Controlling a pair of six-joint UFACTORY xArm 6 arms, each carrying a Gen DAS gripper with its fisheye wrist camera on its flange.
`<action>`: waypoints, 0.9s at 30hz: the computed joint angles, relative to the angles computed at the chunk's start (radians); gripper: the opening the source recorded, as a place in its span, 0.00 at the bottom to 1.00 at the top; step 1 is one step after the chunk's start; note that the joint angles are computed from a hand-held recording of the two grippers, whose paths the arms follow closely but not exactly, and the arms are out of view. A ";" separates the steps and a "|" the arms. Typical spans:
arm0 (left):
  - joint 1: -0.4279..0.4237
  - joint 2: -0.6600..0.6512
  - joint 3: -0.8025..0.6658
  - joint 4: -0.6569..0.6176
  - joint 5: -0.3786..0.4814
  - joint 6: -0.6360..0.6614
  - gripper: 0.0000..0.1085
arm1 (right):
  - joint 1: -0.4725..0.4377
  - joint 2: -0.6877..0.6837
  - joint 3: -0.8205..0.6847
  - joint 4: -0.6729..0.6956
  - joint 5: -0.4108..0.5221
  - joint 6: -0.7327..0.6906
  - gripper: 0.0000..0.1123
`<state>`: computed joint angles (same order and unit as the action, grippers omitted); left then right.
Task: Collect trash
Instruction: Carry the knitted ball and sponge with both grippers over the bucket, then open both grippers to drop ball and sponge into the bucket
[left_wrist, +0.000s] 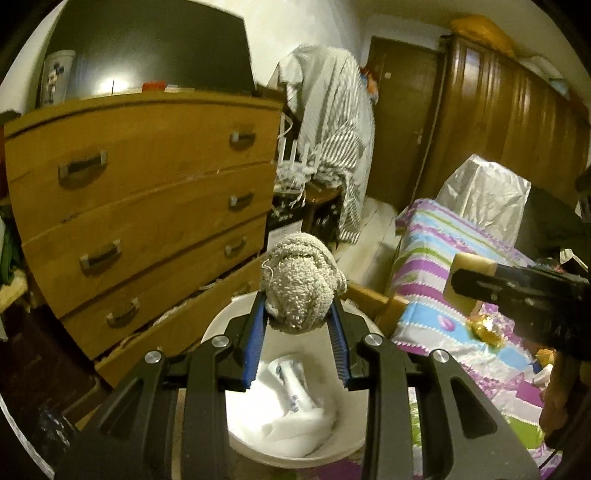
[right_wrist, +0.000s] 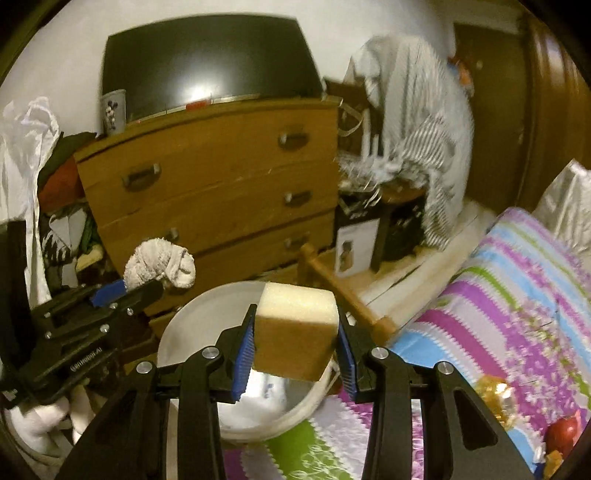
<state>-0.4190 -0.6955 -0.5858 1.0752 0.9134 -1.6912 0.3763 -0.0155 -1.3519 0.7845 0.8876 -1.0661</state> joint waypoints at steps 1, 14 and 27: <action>0.025 -0.003 0.012 -0.016 -0.025 0.011 0.29 | 0.006 0.030 -0.028 -0.026 0.026 0.024 0.36; 0.242 0.030 0.095 -0.162 -0.243 0.151 0.29 | 0.060 0.174 -0.096 -0.148 0.072 0.096 0.36; 0.286 0.052 0.103 -0.178 -0.290 0.185 0.31 | 0.063 0.182 -0.097 -0.148 0.078 0.093 0.36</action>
<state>-0.1328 -0.6434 -0.4829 0.8976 0.6232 -1.5065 0.4393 0.1662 -1.4491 0.6363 0.9652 -0.9734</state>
